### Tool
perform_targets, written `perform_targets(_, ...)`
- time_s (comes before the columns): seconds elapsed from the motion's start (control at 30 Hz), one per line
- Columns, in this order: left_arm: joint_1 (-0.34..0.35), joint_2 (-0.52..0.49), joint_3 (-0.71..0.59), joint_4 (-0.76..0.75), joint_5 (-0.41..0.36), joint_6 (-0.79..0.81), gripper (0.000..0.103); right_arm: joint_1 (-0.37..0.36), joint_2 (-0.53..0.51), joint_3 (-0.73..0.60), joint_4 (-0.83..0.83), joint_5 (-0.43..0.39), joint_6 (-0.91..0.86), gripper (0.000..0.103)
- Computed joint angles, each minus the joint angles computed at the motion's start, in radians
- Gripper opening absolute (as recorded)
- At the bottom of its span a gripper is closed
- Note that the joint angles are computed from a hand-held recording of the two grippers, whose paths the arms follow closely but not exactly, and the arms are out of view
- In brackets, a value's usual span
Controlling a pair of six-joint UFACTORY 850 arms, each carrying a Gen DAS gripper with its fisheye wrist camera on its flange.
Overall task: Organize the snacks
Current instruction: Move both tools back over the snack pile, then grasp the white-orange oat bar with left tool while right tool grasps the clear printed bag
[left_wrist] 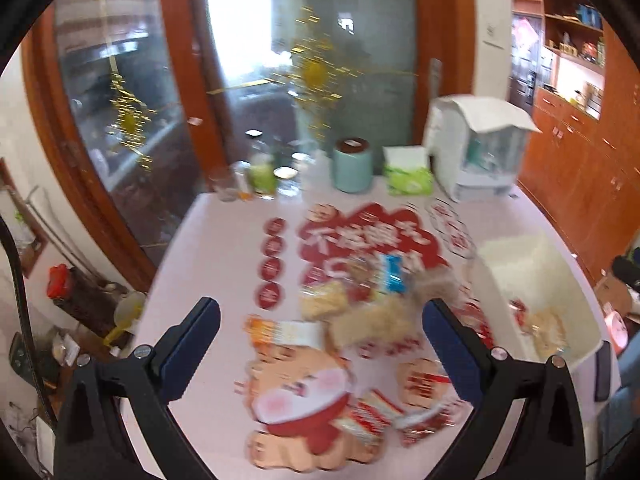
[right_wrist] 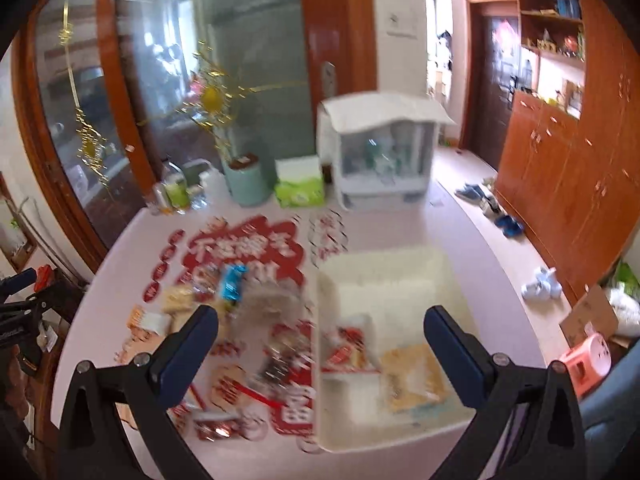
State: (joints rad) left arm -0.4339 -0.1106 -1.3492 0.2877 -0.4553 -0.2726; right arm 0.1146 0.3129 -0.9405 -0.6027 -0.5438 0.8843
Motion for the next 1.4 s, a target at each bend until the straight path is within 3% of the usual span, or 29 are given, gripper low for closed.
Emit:
perform_targets(0.17, 0.113, -0.042, -0.062, -0.083, 0.010, 0.133, 0.101, 0.104, -0.097, -0.101, -0.168, -0.070, 0.170, 0.103)
perform_targets(0.33, 0.188, -0.122, -0.145, -0.182, -0.001, 0.267, 0.101, 0.141, -0.196, -0.196, -0.128, -0.085, 0.180, 0.103)
perform_targets(0.53, 0.248, -0.250, -0.269, -0.391, -0.076, 0.509, 0.101, 0.153, -0.319, -0.317, -0.045, -0.137, 0.115, 0.103)
perform_targets(0.83, 0.224, -0.432, -0.365, -0.491, -0.167, 0.846, 0.101, 0.060, -0.489, -0.421, 0.201, -0.152, -0.051, 0.103)
perform_targets(0.97, 0.185, -0.516, -0.387, -0.375, -0.191, 0.898, 0.101, 0.019, -0.559, -0.434, 0.288, -0.143, -0.129, 0.103)
perform_targets(1.17, 0.154, -0.647, -0.454, -0.263, -0.285, 0.989, 0.101, -0.042, -0.680, -0.464, 0.450, -0.121, -0.291, 0.103)
perform_targets(1.4, 0.126, -0.731, -0.507, -0.155, -0.323, 1.007, 0.101, -0.082, -0.860, -0.562, 0.581, -0.194, -0.438, 0.103)
